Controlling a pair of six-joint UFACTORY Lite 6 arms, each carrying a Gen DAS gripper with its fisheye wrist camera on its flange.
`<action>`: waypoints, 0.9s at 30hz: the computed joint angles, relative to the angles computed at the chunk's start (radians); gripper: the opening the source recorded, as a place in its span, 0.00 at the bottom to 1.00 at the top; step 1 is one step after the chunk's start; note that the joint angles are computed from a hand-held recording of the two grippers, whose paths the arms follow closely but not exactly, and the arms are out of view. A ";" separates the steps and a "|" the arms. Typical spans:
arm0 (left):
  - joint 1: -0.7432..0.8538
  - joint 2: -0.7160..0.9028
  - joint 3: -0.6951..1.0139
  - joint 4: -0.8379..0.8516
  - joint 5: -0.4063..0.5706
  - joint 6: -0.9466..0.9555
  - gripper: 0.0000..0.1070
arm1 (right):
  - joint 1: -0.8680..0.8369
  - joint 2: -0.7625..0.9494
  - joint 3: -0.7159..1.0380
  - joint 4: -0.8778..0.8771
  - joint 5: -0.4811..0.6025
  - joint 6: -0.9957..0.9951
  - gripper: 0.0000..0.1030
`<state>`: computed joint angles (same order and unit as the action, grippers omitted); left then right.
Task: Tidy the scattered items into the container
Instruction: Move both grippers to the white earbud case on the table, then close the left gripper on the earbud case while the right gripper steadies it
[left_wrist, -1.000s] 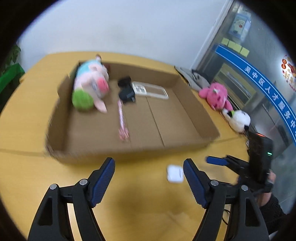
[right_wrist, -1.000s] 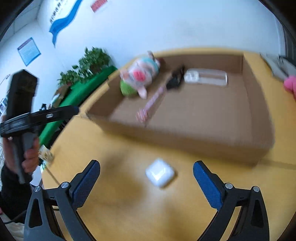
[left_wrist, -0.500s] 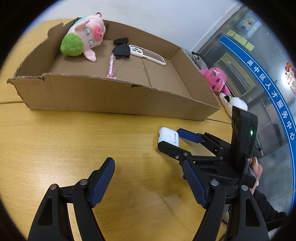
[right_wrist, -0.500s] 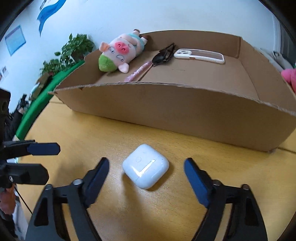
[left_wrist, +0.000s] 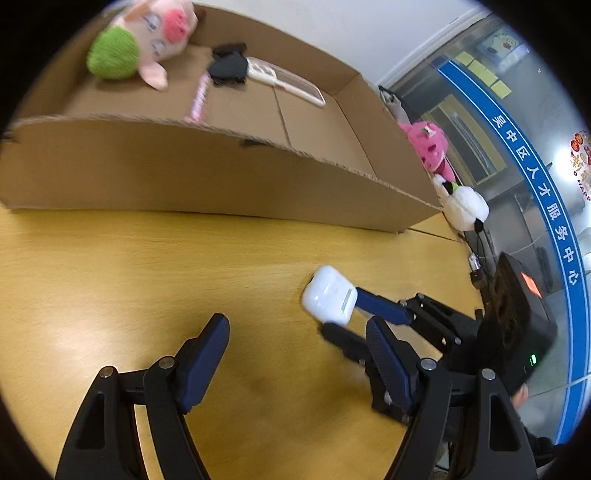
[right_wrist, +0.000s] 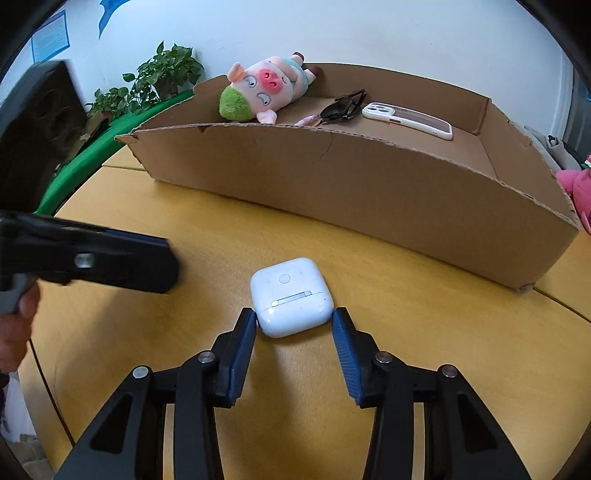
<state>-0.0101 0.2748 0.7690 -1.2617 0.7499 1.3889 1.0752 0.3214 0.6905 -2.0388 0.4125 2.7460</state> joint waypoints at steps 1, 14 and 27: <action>-0.013 0.030 0.021 -0.001 0.012 -0.007 0.71 | 0.006 -0.004 -0.006 -0.002 0.003 0.010 0.44; -0.108 0.179 0.092 -0.046 0.135 -0.009 0.51 | 0.103 -0.076 -0.110 -0.067 0.037 0.224 0.45; -0.004 0.238 0.080 -0.037 0.204 -0.022 0.22 | 0.126 -0.065 -0.048 0.235 -0.016 -0.165 0.45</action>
